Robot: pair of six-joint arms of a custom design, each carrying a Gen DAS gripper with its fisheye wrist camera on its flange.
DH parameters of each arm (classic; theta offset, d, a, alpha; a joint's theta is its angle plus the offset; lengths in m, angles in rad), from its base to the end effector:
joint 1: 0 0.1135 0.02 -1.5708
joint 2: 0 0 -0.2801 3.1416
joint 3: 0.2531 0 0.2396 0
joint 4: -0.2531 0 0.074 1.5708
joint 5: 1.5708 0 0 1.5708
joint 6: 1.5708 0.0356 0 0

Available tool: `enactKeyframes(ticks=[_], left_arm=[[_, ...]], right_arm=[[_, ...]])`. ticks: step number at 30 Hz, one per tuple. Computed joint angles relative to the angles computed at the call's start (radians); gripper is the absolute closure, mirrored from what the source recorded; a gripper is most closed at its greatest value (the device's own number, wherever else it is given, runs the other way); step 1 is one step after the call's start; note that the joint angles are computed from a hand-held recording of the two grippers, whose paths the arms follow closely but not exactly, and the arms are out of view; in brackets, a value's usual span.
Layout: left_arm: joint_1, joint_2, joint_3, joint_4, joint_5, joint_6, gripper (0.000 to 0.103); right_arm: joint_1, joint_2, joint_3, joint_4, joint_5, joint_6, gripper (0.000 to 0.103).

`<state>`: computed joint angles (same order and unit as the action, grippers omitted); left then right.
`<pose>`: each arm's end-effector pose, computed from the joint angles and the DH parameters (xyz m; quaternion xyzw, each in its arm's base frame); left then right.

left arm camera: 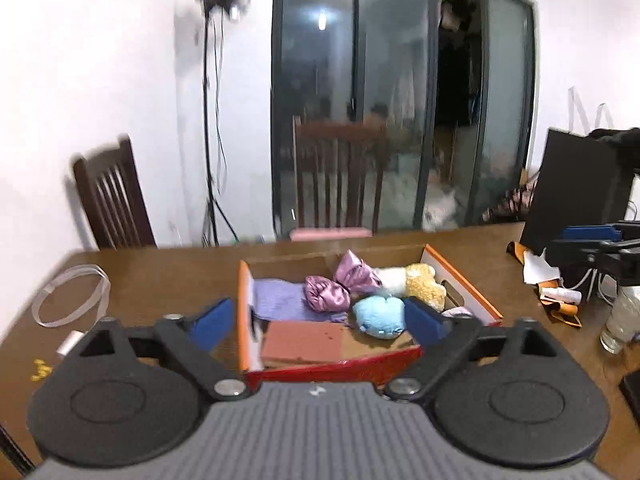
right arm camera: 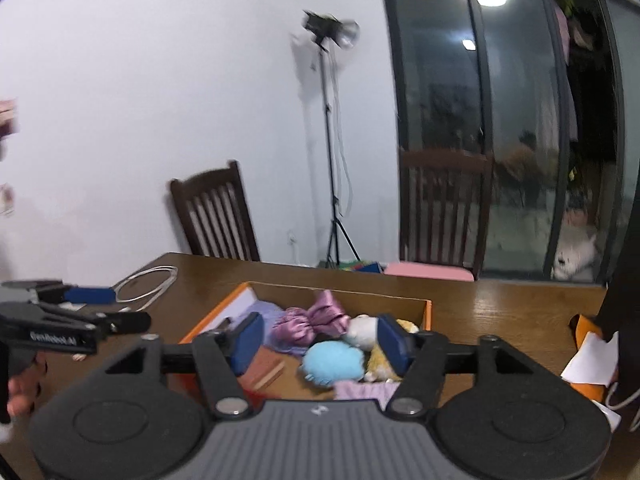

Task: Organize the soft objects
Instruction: 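Withdraw both grippers from the box toward the white triangular foam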

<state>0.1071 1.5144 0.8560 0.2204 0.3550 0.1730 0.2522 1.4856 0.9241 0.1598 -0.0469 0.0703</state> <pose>0.3211 0.0221 0.2531 0.1221 0.8270 -0.0738 0.5438 0.3146 0.0828 0.2770 -0.0886 0.8291 0.1079 0.5414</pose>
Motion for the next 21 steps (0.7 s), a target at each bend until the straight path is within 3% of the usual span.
enactKeyframes(ticks=[1,5,9,13,18,21], left_arm=[[0.022,-0.048,-0.078,0.049,0.009,0.009,0.002],[0.112,-0.214,-0.301,0.109,0.016,0.049,0.002],[0.262,-0.379,-0.499,0.166,0.136,0.054,0.0],[0.395,-0.494,-0.669,0.194,0.232,0.09,0.0],[0.527,-0.477,-0.768,0.115,0.355,0.264,0.0],[0.521,-0.405,-0.796,0.199,0.326,0.281,0.0]], right_arm=[[0.018,-0.048,-0.055,0.018,0.005,-0.011,0.026],[0.108,-0.244,-0.218,0.009,0.027,-0.038,0.024],[0.246,-0.406,-0.367,0.034,0.131,-0.021,0.019],[0.413,-0.494,-0.538,0.147,0.267,0.009,0.011],[0.589,-0.434,-0.745,0.352,0.395,0.2,0.011],[0.672,-0.3,-0.833,0.517,0.475,0.323,0.011]])
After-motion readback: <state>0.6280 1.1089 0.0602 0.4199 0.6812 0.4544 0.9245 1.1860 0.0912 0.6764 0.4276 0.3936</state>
